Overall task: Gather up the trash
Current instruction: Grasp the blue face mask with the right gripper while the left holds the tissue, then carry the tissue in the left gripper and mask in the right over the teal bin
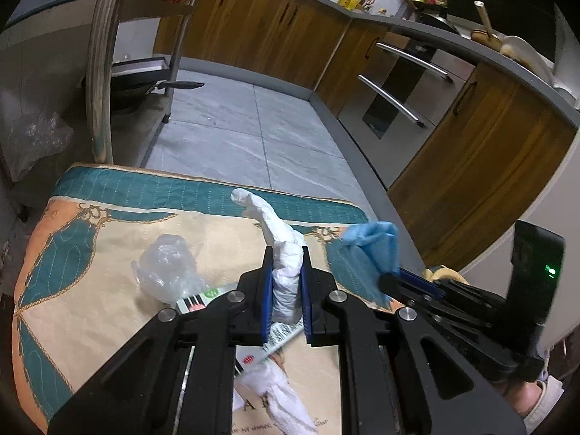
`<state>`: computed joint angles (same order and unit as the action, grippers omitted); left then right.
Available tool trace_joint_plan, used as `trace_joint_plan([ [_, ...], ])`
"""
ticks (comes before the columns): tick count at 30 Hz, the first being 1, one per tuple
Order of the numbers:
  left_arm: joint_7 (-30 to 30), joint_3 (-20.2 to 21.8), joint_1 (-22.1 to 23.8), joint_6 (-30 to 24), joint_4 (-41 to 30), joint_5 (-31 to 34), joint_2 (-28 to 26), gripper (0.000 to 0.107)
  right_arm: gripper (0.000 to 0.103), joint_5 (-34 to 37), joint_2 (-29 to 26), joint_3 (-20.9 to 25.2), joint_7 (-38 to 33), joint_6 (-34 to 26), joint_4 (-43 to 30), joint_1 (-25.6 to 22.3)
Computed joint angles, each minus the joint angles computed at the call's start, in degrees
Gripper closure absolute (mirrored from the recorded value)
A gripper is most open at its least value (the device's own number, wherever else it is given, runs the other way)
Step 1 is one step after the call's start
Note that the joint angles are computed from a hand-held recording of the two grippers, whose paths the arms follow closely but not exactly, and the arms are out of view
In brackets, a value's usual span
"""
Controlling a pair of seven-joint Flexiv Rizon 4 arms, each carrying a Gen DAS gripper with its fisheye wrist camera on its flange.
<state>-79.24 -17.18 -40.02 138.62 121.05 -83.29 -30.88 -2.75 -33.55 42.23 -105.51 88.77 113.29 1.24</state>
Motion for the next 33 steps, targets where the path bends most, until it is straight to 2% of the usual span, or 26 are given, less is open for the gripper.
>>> trace_joint_plan([
  [9,7.1,-2.7,-2.9,6.2,-4.9,-4.0,-0.4,0.095,0.087,4.1,3.9,13.3,-3.1,1.8,7.6,-15.7],
  [18,10.9,-5.5,-4.7,9.0,-8.4,-6.8,-1.6,0.095,0.087,1.3,3.6,22.9,-1.4,3.6,13.1,-29.7],
  [28,15.6,-6.8,-4.8,7.3,-14.8,-4.5,-4.7,0.095,0.087,-4.8,0.8,29.2,2.5,6.0,16.6,-41.6],
  [33,22.8,-8.4,-4.5,6.2,-22.5,-4.4,-8.6,0.095,0.087,-8.0,-0.1,29.9,4.9,7.2,17.7,-46.0],
])
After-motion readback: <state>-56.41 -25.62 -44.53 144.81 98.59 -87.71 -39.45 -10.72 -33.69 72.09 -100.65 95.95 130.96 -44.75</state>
